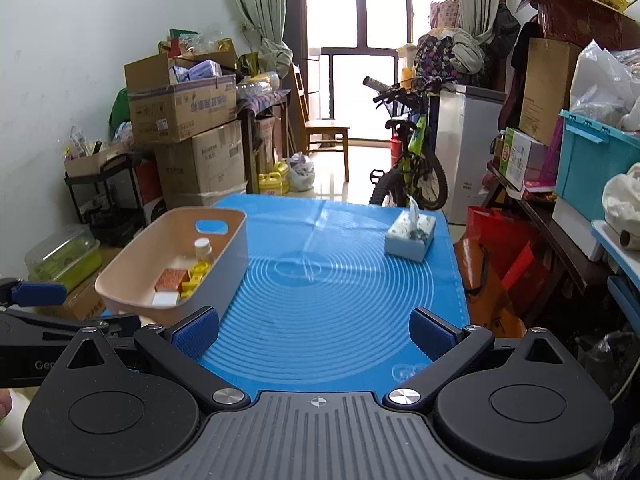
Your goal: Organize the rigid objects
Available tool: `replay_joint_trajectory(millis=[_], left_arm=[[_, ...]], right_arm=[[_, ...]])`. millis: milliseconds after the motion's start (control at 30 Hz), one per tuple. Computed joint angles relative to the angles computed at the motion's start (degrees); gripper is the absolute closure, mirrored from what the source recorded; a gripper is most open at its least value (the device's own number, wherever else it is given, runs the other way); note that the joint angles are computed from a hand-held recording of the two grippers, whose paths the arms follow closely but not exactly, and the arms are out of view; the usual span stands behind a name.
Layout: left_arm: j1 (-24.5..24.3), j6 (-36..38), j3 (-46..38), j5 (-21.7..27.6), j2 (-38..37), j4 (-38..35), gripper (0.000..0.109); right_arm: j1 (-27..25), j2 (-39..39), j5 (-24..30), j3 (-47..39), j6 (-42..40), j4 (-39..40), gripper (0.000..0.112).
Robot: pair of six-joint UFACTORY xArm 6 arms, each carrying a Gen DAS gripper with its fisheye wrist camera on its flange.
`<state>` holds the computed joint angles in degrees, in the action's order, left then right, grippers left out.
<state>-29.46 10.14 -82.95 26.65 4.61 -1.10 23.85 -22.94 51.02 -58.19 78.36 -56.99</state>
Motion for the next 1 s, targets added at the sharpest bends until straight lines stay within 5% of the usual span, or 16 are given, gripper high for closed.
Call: replay_joint_trajectory(millis=[600,800,1000], left_arm=[[-1.2,0.1,16.9,-11.4,-7.4,-1.8,0.027],[-1.3,2.7,20.0,-14.2,-7.9,-2.1,0.027],[-1.9,9.8,21.5,-16.1,-7.9,-9.8,0.027]], right_arm=[[6.0,-6.5,5.9,10.7,13.3,-3.9,0.012],[7.2,-7.3,7.0,13.5,16.3,-5.8,0.012],[8.5,-7.9,7.2,15.8,19.6,-8.4,0.012]])
